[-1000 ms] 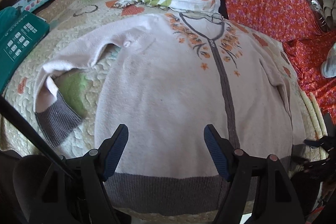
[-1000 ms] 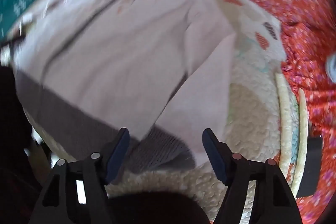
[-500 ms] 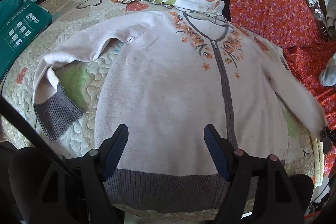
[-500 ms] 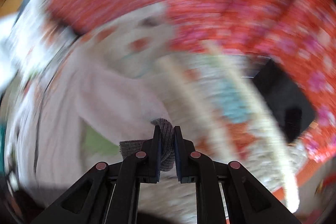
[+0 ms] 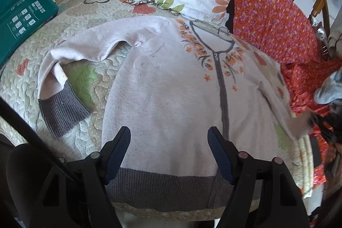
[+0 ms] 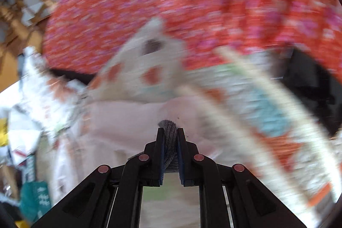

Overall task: Fold small clothes
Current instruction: 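Carry the held sleeve across the cardigan body with the right gripper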

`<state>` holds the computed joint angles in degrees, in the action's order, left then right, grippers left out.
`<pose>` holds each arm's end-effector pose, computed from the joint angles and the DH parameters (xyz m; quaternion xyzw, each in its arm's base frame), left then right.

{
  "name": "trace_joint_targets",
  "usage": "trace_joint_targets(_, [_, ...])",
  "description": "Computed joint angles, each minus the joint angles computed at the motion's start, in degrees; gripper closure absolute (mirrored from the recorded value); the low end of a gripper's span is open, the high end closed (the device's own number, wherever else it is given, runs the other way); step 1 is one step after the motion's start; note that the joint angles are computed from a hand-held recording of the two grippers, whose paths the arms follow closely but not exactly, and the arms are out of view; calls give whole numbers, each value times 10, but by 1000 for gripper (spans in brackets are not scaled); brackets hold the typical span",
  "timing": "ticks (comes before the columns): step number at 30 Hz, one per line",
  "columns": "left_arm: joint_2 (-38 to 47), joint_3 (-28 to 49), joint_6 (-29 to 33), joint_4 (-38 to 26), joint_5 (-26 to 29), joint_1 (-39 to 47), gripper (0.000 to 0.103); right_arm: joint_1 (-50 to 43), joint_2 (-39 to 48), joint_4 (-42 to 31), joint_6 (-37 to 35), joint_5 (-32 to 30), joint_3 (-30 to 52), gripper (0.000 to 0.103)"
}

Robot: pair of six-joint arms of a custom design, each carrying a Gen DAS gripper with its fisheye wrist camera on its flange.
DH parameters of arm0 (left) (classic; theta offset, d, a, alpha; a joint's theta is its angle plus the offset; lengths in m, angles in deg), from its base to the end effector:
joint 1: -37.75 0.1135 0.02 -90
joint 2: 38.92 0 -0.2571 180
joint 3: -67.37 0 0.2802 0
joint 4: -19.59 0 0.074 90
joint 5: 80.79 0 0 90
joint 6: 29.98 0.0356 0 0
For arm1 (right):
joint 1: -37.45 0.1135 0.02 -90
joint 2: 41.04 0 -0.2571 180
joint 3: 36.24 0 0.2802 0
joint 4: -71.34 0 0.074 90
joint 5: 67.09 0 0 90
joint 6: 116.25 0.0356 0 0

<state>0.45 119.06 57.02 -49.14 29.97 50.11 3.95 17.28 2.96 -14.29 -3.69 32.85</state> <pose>0.1535 0.0207 0.2470 -0.0743 0.9402 -0.1487 0.2973 0.1897 -0.1064 0.2953 0.3019 0.8868 0.1663 0.3079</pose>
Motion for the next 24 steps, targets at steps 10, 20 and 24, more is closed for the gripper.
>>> trace_joint_targets(10, [66, 51, 210, -103, 177, 279, 28, 481, 263, 212, 273, 86, 157, 92])
trace_joint_targets(20, [208, 89, 333, -129, 225, 451, 28, 648, 683, 154, 300, 123, 548, 92])
trace_joint_targets(24, [224, 90, 339, -124, 237, 462, 28, 674, 845, 59, 294, 107, 765, 84])
